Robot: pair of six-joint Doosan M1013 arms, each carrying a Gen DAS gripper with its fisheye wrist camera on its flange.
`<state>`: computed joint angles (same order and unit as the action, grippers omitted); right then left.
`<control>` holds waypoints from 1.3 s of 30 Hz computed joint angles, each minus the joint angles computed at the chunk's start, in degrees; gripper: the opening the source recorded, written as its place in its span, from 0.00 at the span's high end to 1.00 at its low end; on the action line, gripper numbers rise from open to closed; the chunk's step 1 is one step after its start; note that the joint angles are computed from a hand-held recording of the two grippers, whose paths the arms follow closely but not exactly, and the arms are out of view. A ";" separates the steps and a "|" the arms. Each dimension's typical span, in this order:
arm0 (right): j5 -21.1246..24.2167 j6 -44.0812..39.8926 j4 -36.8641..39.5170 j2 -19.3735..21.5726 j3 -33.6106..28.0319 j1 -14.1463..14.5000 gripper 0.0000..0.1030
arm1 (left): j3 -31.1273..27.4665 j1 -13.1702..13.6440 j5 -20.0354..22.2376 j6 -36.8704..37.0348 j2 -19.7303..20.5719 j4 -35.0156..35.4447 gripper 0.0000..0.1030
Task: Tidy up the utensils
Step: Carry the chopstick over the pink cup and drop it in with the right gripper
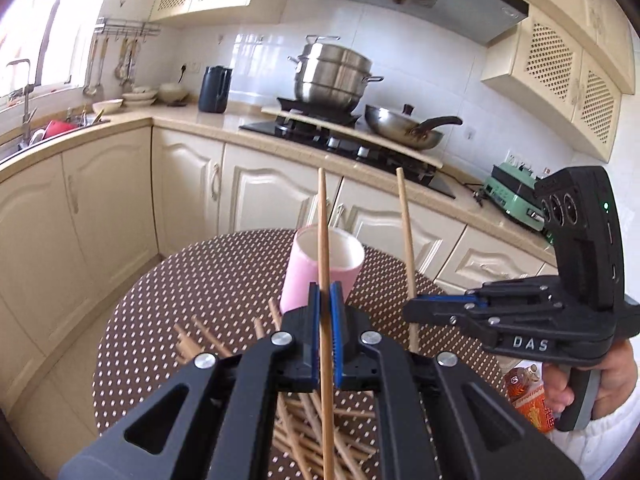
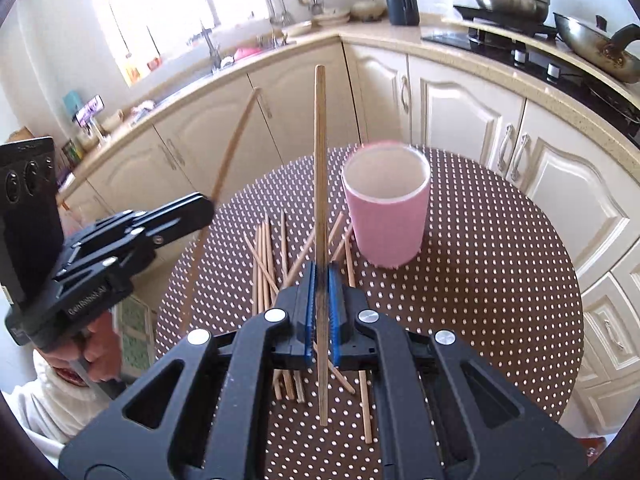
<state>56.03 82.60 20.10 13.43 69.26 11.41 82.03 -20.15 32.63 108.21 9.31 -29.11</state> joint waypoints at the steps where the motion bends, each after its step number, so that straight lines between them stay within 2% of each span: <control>1: -0.64 -0.20 0.91 -0.13 0.11 -0.31 0.94 | -0.53 -0.28 -0.23 0.08 0.23 0.17 0.95; 6: -5.31 -0.58 1.84 -0.52 1.41 -1.16 0.94 | -3.67 -0.86 -0.27 1.42 1.87 -1.37 0.95; 10: -9.19 0.59 1.23 -0.99 1.45 -1.27 0.94 | -5.55 -1.21 -2.43 4.19 3.01 -4.47 0.95; 15: -12.68 2.04 -0.05 -0.94 0.43 -1.44 0.94 | -9.09 -1.61 -2.88 3.76 5.21 -5.62 0.95; 19: -15.35 3.20 -0.35 -0.47 -0.90 -1.98 0.94 | -10.79 -2.19 -5.78 4.08 6.65 -5.93 0.95; 23: -18.46 5.62 -3.53 0.22 -2.27 -1.93 0.94 | -12.35 -2.21 -8.92 7.84 8.54 -10.82 0.95; 26: -20.86 6.63 -3.69 0.78 -3.15 -2.12 0.94 | -12.49 -2.53 -12.97 12.41 9.58 -14.86 0.95; 28: -22.69 9.05 -6.95 1.30 -3.81 -1.87 0.94 | -12.32 -2.71 -15.98 16.36 10.13 -19.04 0.95; 33: -25.83 10.84 -8.00 2.35 -4.42 -2.12 0.94 | -12.48 -2.83 -20.95 30.12 11.52 -34.10 0.95; 36: -27.13 12.46 -10.09 2.75 -4.32 -1.97 0.94 | -12.47 -3.34 -23.81 36.78 12.15 -39.54 0.95; 39: -27.49 13.23 -11.34 3.17 -4.06 -1.83 0.94 | -12.23 -3.78 -26.10 39.98 12.54 -41.93 0.95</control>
<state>28.54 95.84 8.76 16.60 65.20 9.58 69.80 -23.93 6.53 148.19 21.85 -71.03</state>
